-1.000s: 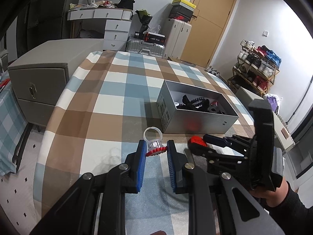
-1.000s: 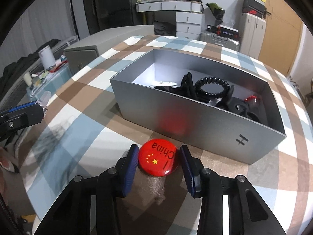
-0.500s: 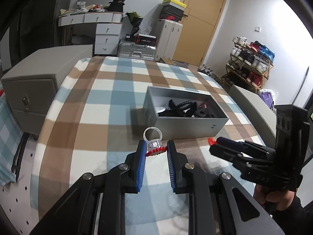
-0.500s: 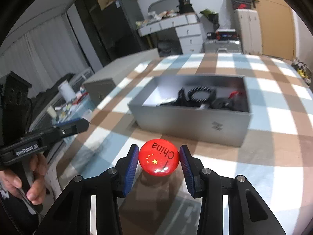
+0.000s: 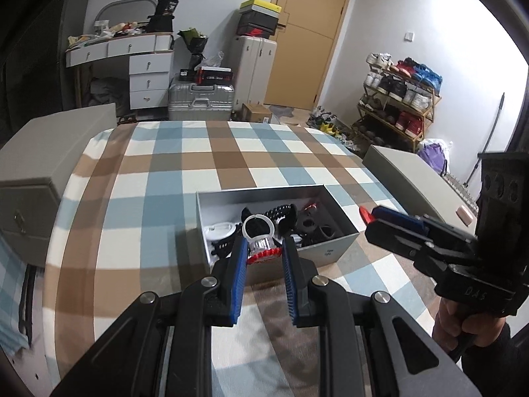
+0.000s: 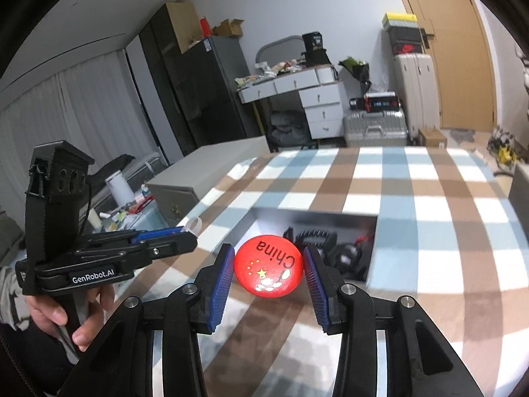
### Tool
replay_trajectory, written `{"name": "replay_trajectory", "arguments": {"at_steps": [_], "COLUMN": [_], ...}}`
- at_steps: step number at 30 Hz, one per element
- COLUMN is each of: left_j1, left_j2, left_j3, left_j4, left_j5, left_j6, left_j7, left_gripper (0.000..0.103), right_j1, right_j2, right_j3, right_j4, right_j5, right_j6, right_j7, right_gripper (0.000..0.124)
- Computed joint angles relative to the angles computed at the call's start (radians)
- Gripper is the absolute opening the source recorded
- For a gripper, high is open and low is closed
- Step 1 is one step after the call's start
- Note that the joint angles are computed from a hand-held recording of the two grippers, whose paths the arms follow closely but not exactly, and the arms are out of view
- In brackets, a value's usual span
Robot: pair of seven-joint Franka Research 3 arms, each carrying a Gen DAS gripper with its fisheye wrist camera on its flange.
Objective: Organize jewelry
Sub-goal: 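Carry the charm and red badge into the grey box and open both grippers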
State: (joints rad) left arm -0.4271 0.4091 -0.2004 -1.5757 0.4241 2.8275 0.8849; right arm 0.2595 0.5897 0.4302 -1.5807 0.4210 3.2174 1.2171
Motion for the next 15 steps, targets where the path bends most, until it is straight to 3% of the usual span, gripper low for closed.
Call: {"name": "replay_trajectory", "arguments": {"at_steps": [2,6,15], "left_j1": [0.009,0.005,0.001], "left_j2": [0.029,0.08,0.186], "left_j3": [-0.017,-0.028,-0.049], "left_j4": [0.043,0.12,0.28], "left_j5": [-0.021,-0.048,-0.133], "left_j6": [-0.021,-0.059,-0.138], "left_j7": [0.034,0.088,0.217], "left_gripper": [0.015,0.015,0.015], "right_j1": [-0.029,-0.027,0.038], "right_j2": [0.015,0.057,0.133], "right_j3": [0.033,0.028,-0.054], "right_j4": [0.019,0.09,0.242], "right_j5": [-0.004,0.002,0.027], "right_j6": [-0.008,-0.047,-0.126], "right_j7": [-0.017,-0.033,-0.064], "right_gripper": [0.042,0.042,0.042]}}
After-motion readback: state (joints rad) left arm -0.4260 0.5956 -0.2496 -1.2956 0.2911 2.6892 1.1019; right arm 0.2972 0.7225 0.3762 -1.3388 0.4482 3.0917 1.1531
